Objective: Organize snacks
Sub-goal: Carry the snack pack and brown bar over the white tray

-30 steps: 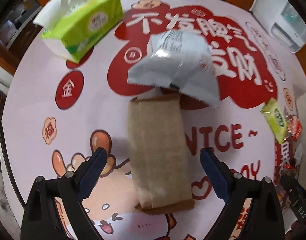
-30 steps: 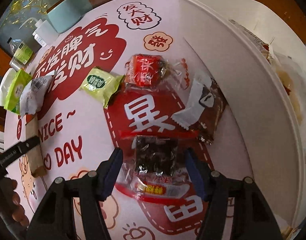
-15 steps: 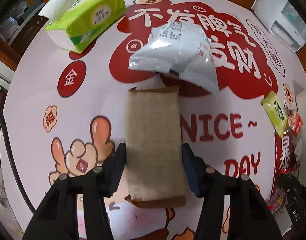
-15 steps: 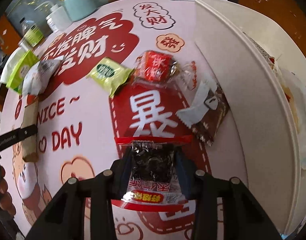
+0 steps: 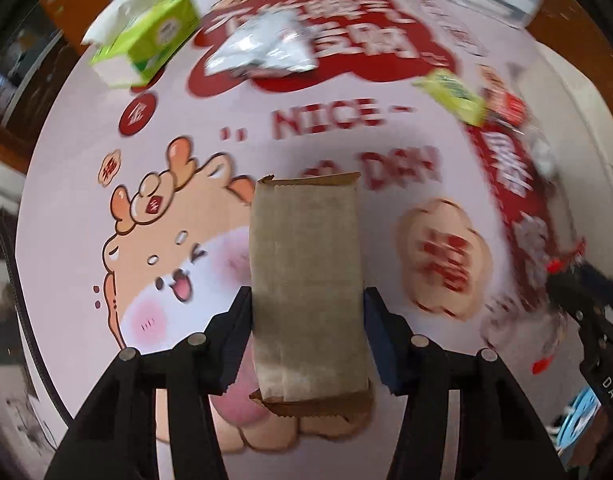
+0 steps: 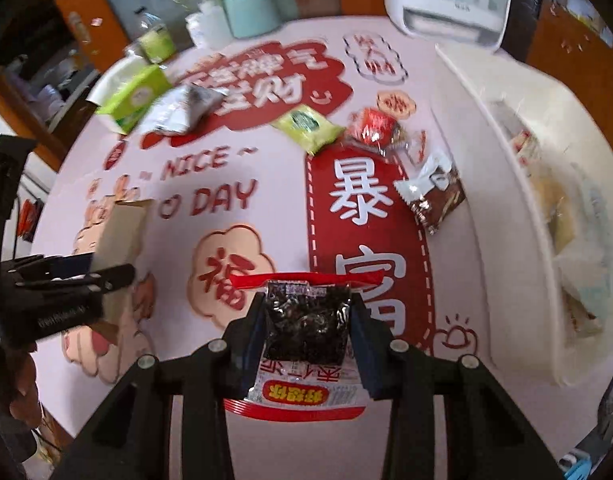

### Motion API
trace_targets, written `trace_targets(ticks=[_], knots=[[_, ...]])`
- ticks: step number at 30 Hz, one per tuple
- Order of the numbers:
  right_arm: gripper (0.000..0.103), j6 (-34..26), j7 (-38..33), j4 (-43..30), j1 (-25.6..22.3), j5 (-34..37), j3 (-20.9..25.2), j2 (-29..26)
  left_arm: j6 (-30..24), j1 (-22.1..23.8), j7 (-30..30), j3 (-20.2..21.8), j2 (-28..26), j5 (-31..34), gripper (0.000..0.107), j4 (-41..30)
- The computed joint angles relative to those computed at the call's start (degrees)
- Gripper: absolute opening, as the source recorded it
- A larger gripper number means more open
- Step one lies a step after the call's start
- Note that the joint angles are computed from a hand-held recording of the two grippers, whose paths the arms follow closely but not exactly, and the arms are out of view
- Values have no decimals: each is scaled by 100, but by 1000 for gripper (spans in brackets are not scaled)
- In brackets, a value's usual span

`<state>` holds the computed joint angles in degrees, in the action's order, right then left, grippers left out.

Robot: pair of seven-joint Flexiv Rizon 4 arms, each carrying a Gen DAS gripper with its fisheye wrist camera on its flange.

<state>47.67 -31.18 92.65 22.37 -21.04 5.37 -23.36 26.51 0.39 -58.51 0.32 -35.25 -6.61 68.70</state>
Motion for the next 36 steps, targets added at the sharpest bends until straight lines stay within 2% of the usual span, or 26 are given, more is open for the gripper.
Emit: trace_targets(ticks=[4, 10, 18, 28, 36], knots=[[40, 206, 186, 330, 55, -395, -79, 377, 175, -89, 368, -95, 483, -318, 53, 460], [40, 421, 809, 845, -67, -1189, -169, 1037, 344, -118, 720, -449, 726, -786, 53, 376], [40, 442, 1564, 1323, -569, -2150, -108, 1781, 356, -349, 969, -662, 860, -1303, 53, 28], [40, 408, 2087, 1662, -1270, -2794, -30, 2298, 559, -909, 717, -907, 477, -1489, 53, -1003], [40, 243, 1998, 1574, -1654, -2959, -100, 2357, 630, -1377, 470, -961, 17, -1295, 53, -1831]])
